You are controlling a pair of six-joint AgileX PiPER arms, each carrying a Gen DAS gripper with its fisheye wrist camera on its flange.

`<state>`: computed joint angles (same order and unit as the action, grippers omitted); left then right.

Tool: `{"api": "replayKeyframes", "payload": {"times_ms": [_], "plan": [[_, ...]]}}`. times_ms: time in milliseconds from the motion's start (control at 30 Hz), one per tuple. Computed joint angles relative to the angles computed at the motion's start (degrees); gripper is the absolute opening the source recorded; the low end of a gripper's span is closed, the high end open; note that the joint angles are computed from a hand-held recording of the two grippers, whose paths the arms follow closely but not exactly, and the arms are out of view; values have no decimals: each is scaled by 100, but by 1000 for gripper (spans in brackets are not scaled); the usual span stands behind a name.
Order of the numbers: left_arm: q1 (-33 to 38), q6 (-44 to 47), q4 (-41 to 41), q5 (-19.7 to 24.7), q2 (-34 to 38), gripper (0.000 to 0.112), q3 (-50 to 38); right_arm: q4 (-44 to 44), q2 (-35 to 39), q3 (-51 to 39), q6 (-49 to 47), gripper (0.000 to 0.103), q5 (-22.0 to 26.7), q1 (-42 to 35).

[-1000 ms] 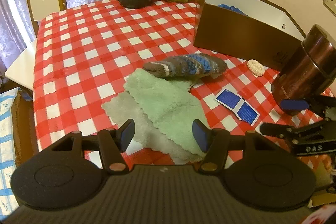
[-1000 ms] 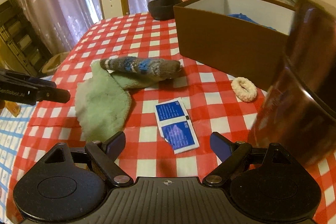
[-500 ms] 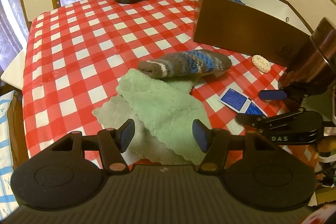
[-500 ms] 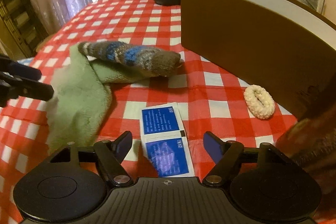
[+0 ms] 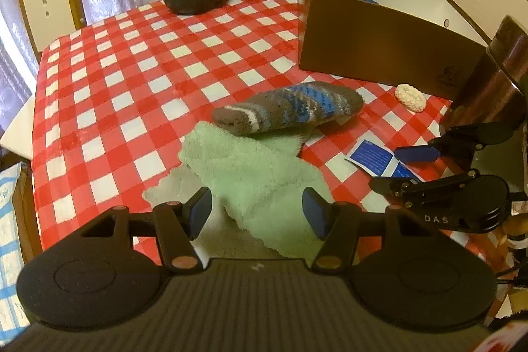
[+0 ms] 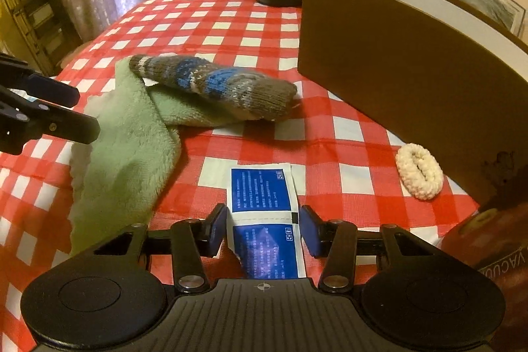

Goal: Organize soft objects
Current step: 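Grasp the blue wipe packet with the right gripper while the left gripper grasps the striped sock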

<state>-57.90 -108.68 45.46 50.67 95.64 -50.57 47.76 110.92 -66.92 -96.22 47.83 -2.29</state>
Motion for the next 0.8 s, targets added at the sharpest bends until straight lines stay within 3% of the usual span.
{"api": "replayKeyframes", "payload": {"times_ms": [500,800], "plan": [[67,1204,812,488,460,58,-519,153,-157,-321,756,44,126,-77],[648,2449,1326,-151,1185,56,-915,103,-223,-390,1221,44,29,-11]]}}
